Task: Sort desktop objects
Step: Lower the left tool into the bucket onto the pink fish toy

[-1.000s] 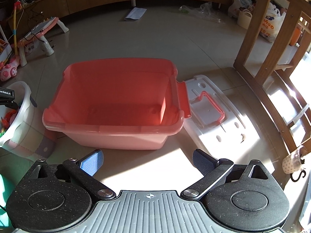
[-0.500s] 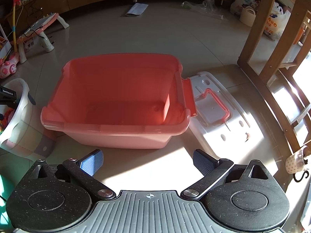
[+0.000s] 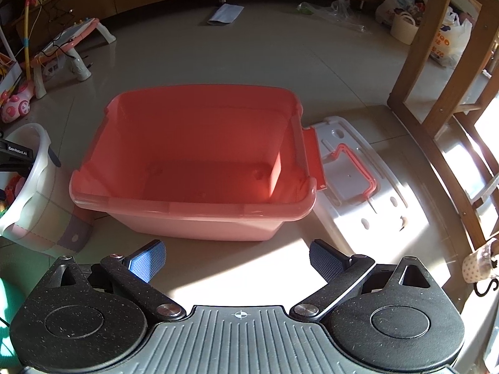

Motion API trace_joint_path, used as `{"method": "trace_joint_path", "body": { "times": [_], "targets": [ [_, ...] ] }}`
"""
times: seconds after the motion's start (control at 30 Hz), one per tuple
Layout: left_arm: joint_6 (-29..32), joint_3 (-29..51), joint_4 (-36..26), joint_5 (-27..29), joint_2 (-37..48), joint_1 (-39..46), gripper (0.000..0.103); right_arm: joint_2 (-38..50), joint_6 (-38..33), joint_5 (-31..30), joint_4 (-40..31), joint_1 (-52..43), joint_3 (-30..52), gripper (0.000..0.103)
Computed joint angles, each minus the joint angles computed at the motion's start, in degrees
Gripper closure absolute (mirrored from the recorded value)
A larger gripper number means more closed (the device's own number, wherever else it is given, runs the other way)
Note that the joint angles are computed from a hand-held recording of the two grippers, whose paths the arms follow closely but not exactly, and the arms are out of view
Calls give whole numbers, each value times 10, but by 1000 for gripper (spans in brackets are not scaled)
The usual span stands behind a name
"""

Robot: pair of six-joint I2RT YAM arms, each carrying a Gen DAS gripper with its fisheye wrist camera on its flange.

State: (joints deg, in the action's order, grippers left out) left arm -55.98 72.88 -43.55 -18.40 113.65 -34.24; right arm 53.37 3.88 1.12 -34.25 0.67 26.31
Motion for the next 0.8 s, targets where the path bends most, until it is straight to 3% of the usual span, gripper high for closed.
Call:
{"method": "trace_joint_path", "body": {
  "times": [0.2, 0.43, 0.67, 0.73, 0.8],
  "targets": [
    [9, 18, -9, 1, 18, -1, 16, 0, -5, -1, 0, -8, 0, 5],
    [36, 18, 2, 4, 22, 2, 17, 5, -6, -1, 2, -8, -1, 5],
    [42, -3, 34, 4, 4, 6, 35, 9, -3, -1, 6, -3, -2, 5],
    [36, -7, 39, -2, -4, 5, 47, 8, -3, -1, 6, -3, -2, 5],
    [31, -8, 40, -3, -9, 4, 52, 8, -1, -1, 5, -3, -2, 5]
  ]
}}
